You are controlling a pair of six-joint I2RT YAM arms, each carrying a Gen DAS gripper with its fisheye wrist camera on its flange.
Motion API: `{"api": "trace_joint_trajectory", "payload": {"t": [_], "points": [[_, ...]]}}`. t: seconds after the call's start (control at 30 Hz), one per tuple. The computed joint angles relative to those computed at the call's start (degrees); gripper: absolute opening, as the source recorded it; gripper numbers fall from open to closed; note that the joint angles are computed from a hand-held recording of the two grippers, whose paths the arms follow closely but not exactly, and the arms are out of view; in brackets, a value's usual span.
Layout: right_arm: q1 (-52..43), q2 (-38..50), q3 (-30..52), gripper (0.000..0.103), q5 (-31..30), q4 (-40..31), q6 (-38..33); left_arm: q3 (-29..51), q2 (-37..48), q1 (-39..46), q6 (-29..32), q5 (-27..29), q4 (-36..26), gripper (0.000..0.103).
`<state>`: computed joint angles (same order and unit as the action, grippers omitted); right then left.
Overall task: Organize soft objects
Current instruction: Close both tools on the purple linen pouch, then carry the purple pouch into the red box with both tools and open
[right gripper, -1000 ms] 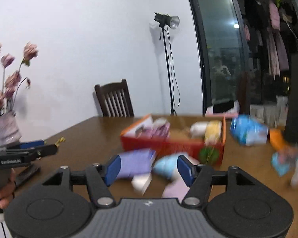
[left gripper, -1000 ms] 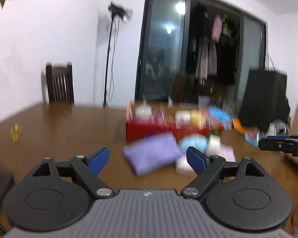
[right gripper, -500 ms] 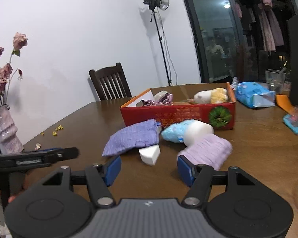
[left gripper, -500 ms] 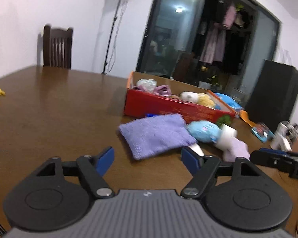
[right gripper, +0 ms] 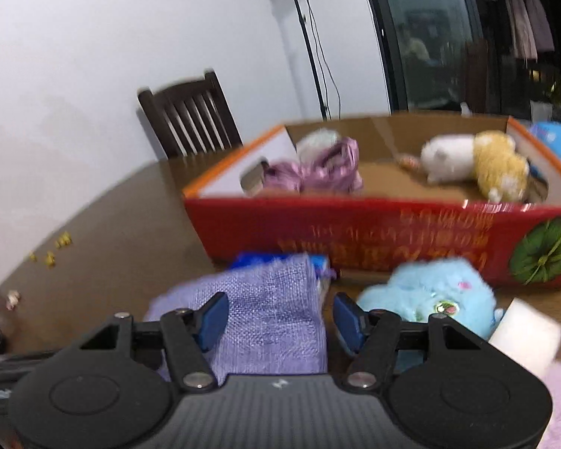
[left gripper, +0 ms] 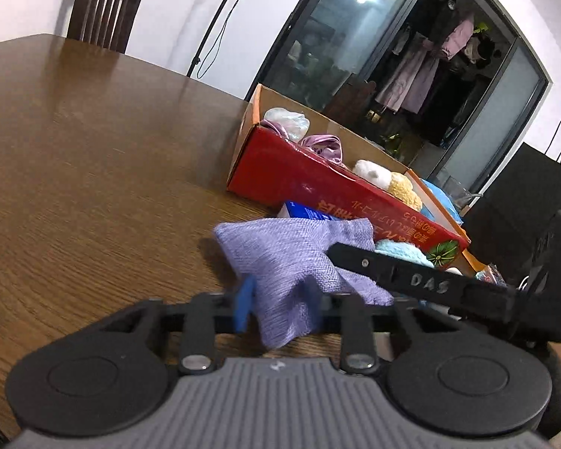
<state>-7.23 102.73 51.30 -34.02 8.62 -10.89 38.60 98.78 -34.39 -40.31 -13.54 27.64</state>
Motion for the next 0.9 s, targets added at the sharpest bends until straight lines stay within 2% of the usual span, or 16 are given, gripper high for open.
{"api": "trace_joint_trajectory", "payload": {"t": [0.03, 0.1, 0.17, 0.3, 0.4, 0.5, 0.53, 0.6, 0.77, 0.8, 0.87, 0.9], "points": [[-0.1, 0.0, -0.17, 0.034, -0.22, 0.1, -0.11, -0.08, -0.14, -0.07, -0.22, -0.05, 0.12, 0.021], [-0.21, -0.44, -0.07, 0.022, -0.45, -0.84, -0.64, -0.22, -0.3, -0.4, -0.47, -0.72, 0.42, 0.018], [0.42, -1.96, -1.57, 0.018, 0.55, 0.33, -2.51, -0.47, -0.25, -0.92, 0.25, -0.75, 1.19, 0.014], [1.36, -8.2, -7.25, 0.009, 2.66, 5.16, -4.3, -2.55, -3.02, -3.01, 1.61, -4.57, 3.27, 0.01], [-1.93, -17.84, -12.28, 0.009, -1.38, 2.53, -6.81, -6.65, -10.05, -8.18, 4.21, -9.32, 3.37, 0.01], [-10.22, -27.2, -15.63, 0.008, -11.11, -7.84, -11.36, -7.4, -15.75, -16.03, 6.5, -13.92, -3.19, 0.01], [-14.53, -29.92, -16.4, 0.008, -15.45, -14.32, -15.74, -7.64, -16.83, -19.02, 6.3, -14.78, -4.9, 0.01], [-21.76, -32.15, -17.48, 0.008, -20.05, -23.43, -23.75, -8.15, -17.22, -23.48, 5.22, -15.7, -6.4, 0.01], [-36.66, -28.38, -17.18, 0.006, -21.44, -42.97, -45.33, -8.52, -14.8, -30.73, 1.58, -16.54, -8.1, 0.011], [-39.59, -27.78, -17.2, 0.006, -21.73, -45.74, -49.29, -8.87, -14.56, -32.2, 1.56, -17.38, -7.3, 0.014], [-43.38, -25.3, -16.58, 0.007, -21.99, -48.32, -52.76, -9.8, -13.64, -34.5, 1.73, -21.25, -5.14, 0.042], [-44.6, -24.21, -16.44, 0.01, -22.02, -48.17, -52.6, -10.01, -13.25, -35.22, 1.21, -23.18, -4.81, 0.06]]}}
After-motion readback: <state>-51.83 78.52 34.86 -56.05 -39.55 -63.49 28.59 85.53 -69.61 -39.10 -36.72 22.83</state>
